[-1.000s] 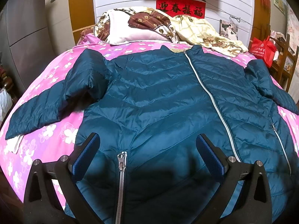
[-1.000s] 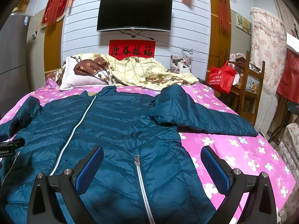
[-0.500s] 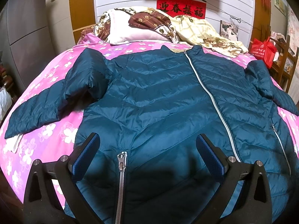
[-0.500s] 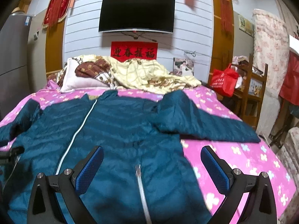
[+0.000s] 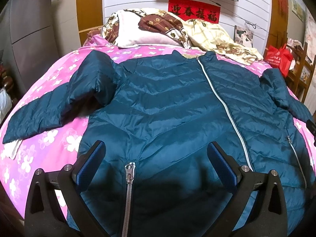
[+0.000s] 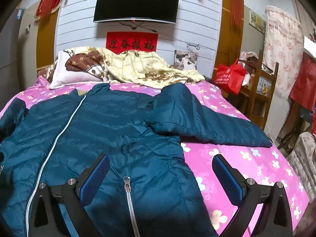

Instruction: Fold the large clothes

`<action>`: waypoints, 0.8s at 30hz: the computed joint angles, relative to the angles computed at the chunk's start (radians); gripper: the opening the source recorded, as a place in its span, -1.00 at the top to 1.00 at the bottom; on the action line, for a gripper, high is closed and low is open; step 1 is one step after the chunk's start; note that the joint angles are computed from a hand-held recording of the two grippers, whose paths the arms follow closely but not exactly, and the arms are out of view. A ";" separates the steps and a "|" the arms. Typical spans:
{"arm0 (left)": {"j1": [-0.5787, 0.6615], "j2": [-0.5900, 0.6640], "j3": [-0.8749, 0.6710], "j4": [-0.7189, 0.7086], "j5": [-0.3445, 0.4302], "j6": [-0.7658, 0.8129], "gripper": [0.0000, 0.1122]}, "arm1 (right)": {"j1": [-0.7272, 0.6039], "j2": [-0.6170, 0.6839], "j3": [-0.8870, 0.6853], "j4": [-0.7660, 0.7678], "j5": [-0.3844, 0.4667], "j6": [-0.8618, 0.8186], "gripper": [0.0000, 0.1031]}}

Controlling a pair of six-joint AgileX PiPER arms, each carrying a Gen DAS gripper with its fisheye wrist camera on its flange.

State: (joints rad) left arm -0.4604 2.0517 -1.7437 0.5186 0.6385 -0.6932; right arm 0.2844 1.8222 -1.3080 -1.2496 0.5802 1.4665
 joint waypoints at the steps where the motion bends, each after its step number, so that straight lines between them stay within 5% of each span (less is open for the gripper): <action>1: 0.002 0.000 0.000 -0.007 0.000 0.002 -0.83 | 0.000 0.003 -0.003 0.007 -0.004 -0.006 -1.00; 19: 0.031 -0.033 0.078 -0.013 -0.114 -0.060 -0.83 | 0.011 0.015 -0.027 0.084 0.011 -0.066 -1.00; 24: 0.029 -0.022 0.056 -0.044 -0.089 -0.020 -0.83 | 0.011 0.021 -0.032 0.093 0.014 -0.075 -1.00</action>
